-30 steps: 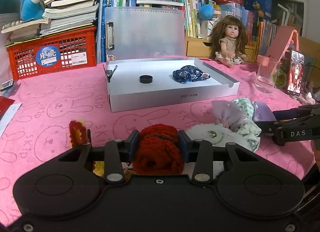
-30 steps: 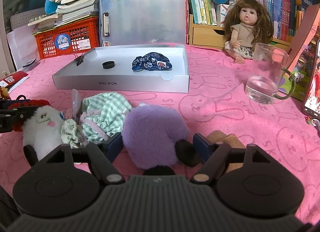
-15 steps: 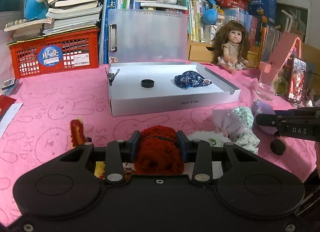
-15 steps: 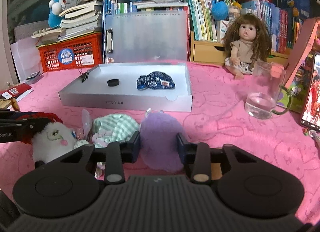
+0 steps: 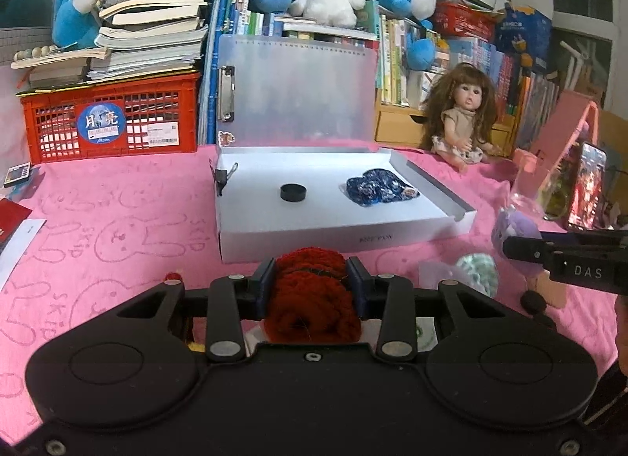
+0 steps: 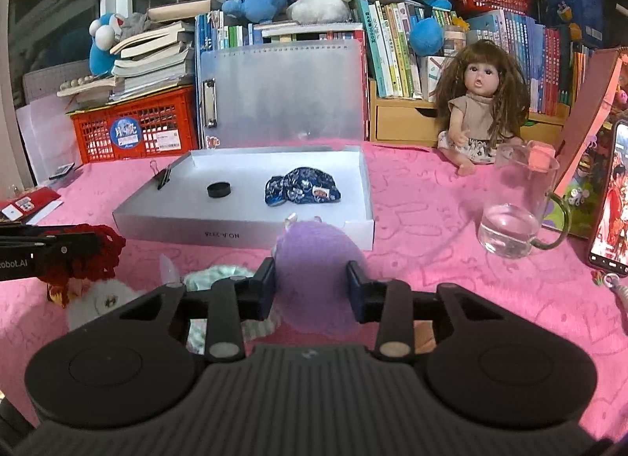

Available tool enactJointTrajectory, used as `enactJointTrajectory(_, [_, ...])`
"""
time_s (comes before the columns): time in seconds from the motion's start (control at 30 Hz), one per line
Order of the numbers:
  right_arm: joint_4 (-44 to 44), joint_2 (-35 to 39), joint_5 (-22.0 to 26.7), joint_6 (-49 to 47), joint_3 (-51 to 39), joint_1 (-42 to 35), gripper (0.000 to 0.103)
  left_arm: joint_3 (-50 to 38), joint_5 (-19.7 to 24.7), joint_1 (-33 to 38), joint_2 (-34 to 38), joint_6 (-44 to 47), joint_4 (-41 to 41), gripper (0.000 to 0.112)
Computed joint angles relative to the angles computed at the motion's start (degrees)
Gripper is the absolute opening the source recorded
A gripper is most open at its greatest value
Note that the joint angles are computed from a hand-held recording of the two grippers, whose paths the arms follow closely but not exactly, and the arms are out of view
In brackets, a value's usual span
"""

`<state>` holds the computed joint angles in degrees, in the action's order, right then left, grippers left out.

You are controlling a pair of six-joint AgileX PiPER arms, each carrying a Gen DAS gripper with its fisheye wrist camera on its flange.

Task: Organize objects
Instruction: 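Grasp the purple fluffy ball with the right gripper while the left grasps the red knitted ball, then carry the purple ball and red knitted ball into the white box with both grippers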

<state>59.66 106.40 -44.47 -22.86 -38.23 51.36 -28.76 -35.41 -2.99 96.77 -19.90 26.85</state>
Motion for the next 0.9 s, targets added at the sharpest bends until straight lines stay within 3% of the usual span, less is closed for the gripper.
enactJointTrajectory(0.3, [1.0, 0.2, 1.9, -5.1, -3.8, -1.6, 0.041, -5.9, 3.9, -0.6, 0.9, -5.5, 1.8, 0.036])
enactJointTrajectory(0.57, [-1.3, -0.1, 6.8, -4.9, -7.4, -6.5, 0.041, -14.0, 8.7, -1.1, 4.1, -15.0, 7.0, 0.036])
enactJointTrajectory(0.9, [-1.3, 2.0, 16.7, -9.6, -15.2, -13.8, 0.041, -24.8, 15.5, -3.0, 9.6, -17.8, 6.4, 0.036])
